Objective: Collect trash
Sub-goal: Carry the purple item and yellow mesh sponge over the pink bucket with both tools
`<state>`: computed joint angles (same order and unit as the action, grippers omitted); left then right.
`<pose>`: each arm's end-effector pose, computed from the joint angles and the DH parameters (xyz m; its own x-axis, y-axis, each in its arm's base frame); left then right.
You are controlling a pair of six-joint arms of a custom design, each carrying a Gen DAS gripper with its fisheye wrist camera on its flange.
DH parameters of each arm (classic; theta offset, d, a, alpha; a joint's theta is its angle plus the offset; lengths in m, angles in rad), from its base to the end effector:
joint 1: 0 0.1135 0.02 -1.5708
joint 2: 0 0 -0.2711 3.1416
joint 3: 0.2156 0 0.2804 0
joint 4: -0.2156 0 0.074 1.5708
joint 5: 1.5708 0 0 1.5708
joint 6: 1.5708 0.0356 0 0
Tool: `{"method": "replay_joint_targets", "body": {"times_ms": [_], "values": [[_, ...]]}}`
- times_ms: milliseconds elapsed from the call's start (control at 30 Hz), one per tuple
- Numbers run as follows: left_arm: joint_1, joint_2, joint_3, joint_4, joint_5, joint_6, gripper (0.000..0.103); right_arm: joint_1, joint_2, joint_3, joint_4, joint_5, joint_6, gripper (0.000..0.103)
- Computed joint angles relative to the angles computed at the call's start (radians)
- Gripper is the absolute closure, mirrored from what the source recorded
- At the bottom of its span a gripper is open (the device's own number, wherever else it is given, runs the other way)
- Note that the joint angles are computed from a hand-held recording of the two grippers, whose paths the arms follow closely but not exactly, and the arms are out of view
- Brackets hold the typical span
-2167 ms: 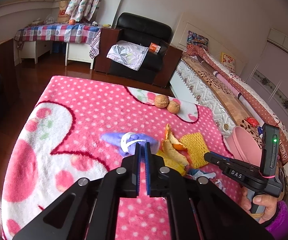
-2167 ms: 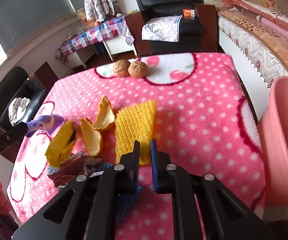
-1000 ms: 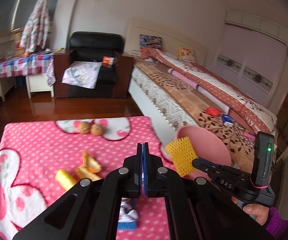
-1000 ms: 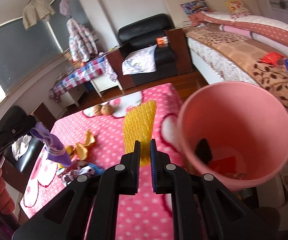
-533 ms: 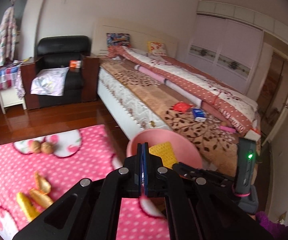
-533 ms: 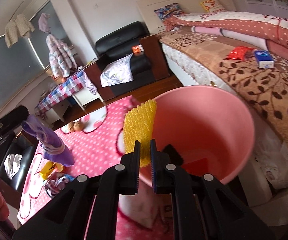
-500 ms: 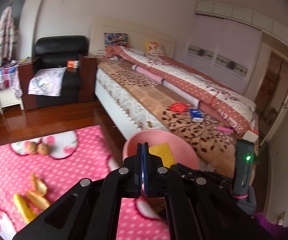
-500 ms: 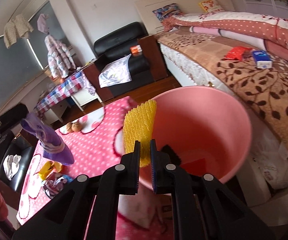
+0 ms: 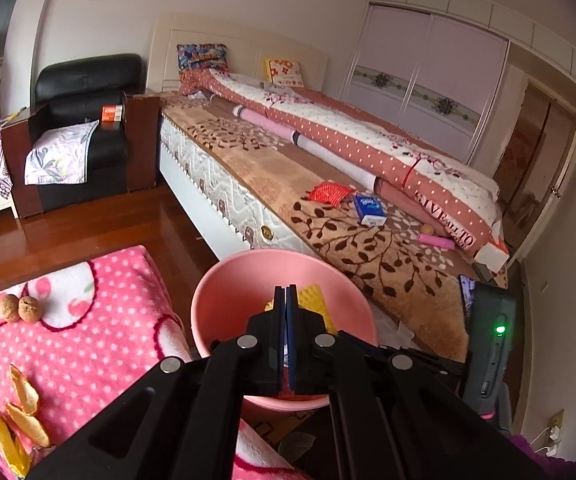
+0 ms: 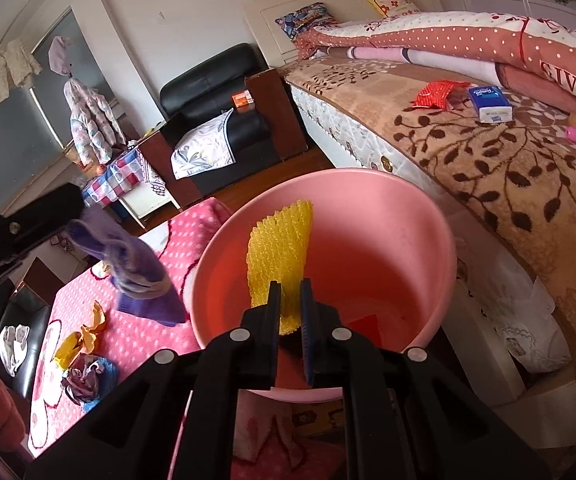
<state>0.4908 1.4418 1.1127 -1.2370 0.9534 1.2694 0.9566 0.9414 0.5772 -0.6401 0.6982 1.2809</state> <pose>0.2467 0.0989 0.2560 -0.5191 0.3494 -0.7800 0.7622 0.6022 -0.2376 0.1294 0.1438 0.2057 -0.5484 0.4961 -0.6732 0.3439 0.8676 0.3592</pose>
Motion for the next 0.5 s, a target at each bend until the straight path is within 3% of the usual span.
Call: {"method": "replay_joint_targets", "body": {"times_ms": [233, 500], "values": [[-0.05, -0.02, -0.073, 0.129, -0.05, -0.068, 0.103, -0.034, -0.013, -0.027, 0.016, -0.027, -0.014, 0.093], [-0.05, -0.018, -0.086, 0.154, -0.055, -0.061, 0.099, -0.062, -0.006, -0.042, 0.054, -0.054, -0.037, 0.093]]}}
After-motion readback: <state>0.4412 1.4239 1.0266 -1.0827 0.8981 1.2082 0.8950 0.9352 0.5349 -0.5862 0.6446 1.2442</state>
